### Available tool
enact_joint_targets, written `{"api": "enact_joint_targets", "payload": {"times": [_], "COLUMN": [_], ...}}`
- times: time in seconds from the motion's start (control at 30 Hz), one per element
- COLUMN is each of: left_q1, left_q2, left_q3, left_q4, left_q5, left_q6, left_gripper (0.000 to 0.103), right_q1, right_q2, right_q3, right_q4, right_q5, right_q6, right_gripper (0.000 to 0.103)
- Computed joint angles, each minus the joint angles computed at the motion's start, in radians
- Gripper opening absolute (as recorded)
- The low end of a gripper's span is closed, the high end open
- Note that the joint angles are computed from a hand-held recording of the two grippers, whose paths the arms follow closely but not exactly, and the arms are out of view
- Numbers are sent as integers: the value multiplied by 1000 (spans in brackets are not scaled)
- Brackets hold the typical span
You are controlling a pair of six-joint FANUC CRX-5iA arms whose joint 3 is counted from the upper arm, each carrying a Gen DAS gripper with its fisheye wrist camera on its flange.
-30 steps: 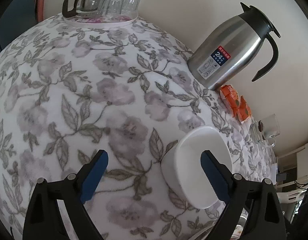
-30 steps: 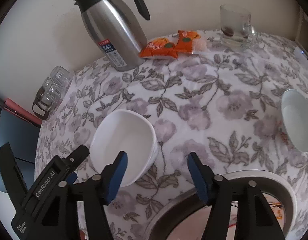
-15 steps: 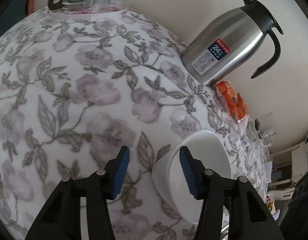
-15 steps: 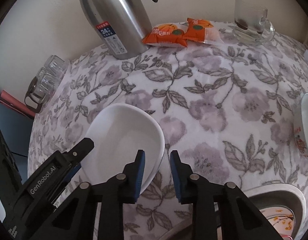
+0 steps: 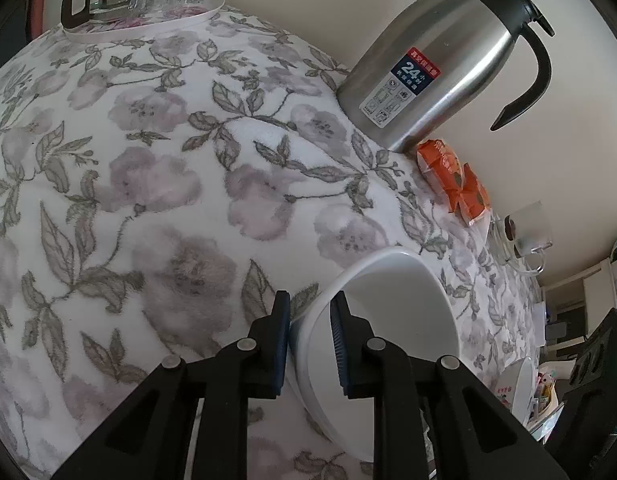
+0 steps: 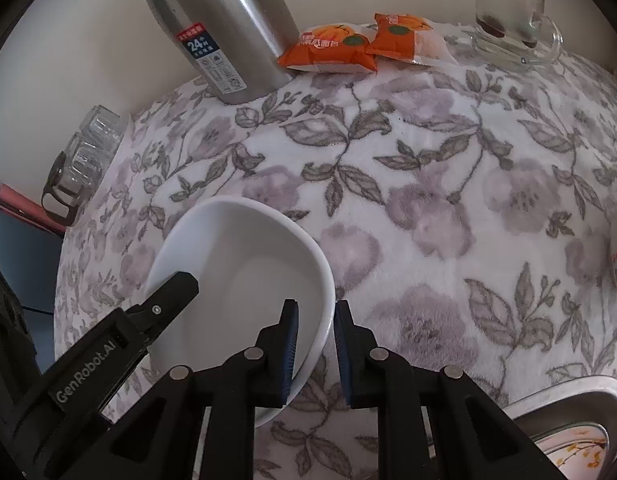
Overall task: Organize plates and bowls
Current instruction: 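Close the left gripper on the square bowl rim while the right gripper grasps it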
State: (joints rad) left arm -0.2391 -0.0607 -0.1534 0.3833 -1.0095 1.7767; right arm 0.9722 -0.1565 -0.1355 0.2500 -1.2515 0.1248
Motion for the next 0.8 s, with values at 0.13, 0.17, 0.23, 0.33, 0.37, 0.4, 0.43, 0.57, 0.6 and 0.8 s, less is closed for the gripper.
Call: {"api": "enact_joint_targets", "payload": {"times": [0.13,0.17,0.23,0.33,0.37,0.4,0.43,0.57,0.6,0.8], "left_q1": [-8,-7,-2,12,15,17,19,28,31,34], "left_q2": [-1,-4,-13,-35,-45,-52,-61,-105,-116,-191], "left_q3": [26,28,25,17,16,17,19,24,23,13], "left_q4": [-32,-31,-20,6,11,14,14,12,12,13], "left_q5": [-23,-25,-26,-24,-23,-21,-20,-23,-24,-26], "left_q6": [8,8,1,-21,-27,-30,-32,-34,-30,-22], "left_gripper": [21,21,21,21,21,21,21,21,21,21], "right_q1": [8,12,21,43,51,59,66,100,107,182], "right_q2": [-4,-5,-8,-16,-18,-21,-23,-37,-40,-64], "right_q3": [2,3,9,19,25,30,34,54,59,74], "right_q4": [-1,2,12,39,50,63,72,110,117,171], "right_q5": [-5,-9,-18,-34,-42,-48,-52,-70,-74,-124], "right_q6": [-5,-9,-14,-22,-26,-30,-34,-46,-49,-89], "right_gripper": [19,19,19,19,19,19,19,19,19,19]}}
